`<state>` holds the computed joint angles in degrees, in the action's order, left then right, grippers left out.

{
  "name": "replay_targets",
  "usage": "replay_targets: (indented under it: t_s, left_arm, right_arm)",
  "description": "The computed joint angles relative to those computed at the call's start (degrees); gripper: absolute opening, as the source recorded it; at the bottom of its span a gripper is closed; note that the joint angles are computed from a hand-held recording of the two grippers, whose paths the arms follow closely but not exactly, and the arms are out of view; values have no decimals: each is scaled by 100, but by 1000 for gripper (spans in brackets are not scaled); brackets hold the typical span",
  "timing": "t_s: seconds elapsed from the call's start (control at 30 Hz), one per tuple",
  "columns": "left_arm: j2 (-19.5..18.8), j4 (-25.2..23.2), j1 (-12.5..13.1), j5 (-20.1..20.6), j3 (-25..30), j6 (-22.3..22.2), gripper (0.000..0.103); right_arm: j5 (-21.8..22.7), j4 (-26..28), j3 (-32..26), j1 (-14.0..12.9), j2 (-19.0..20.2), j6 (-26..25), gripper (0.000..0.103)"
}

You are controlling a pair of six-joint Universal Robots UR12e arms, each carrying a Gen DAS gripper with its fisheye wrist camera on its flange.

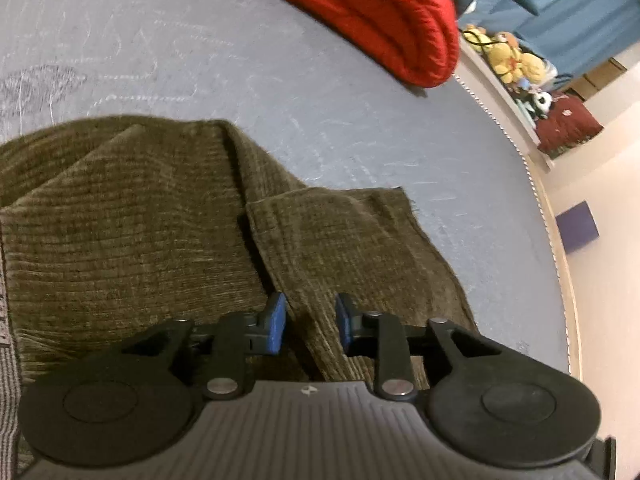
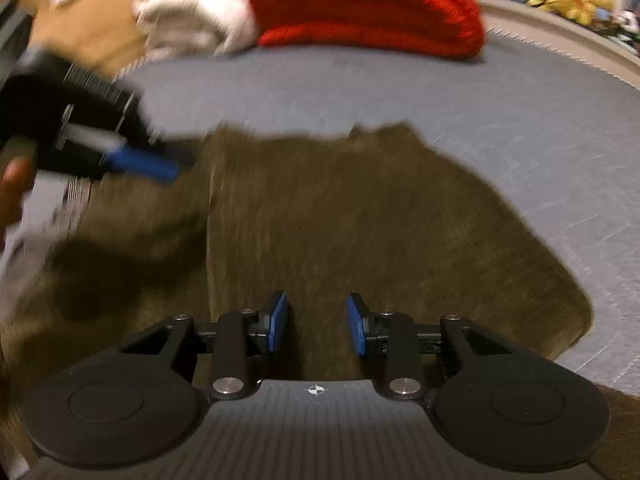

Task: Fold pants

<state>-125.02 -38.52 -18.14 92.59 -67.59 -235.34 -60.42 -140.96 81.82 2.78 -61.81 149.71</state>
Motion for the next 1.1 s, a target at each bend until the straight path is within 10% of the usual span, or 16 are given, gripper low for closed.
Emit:
replay_targets:
  t_s: [0.3, 0.4, 0.53, 0.67, 0.77, 0.93, 1.1]
  left_arm:
    - [-306, -87, -82, 251, 292, 483, 38]
    - [-443, -102, -244, 832, 536, 1194, 11]
    - [-433, 867, -350, 971, 457, 1989, 6]
    - [-314, 2595, -277, -134, 99, 2746, 6]
    - [-240, 3121, -196, -1358, -55, 3459, 5]
    - [-84, 2604, -191, -2592, -257, 4845, 5]
    - [-39, 2028, -287, -2909, -364, 5624, 5]
  right_arm:
    - [100, 71, 89, 9, -73, -137, 36]
    - [78, 33, 145, 14, -116, -157, 36]
    - [199, 53, 181, -31, -135, -172, 36]
    - [687, -556, 219, -221, -134, 327, 36]
    - [1043, -1710, 211, -464, -34, 1734, 40]
    - [1587, -3057, 86, -863, 210, 3956, 59]
    - [2863, -2320, -163, -1118, 384, 4734, 83]
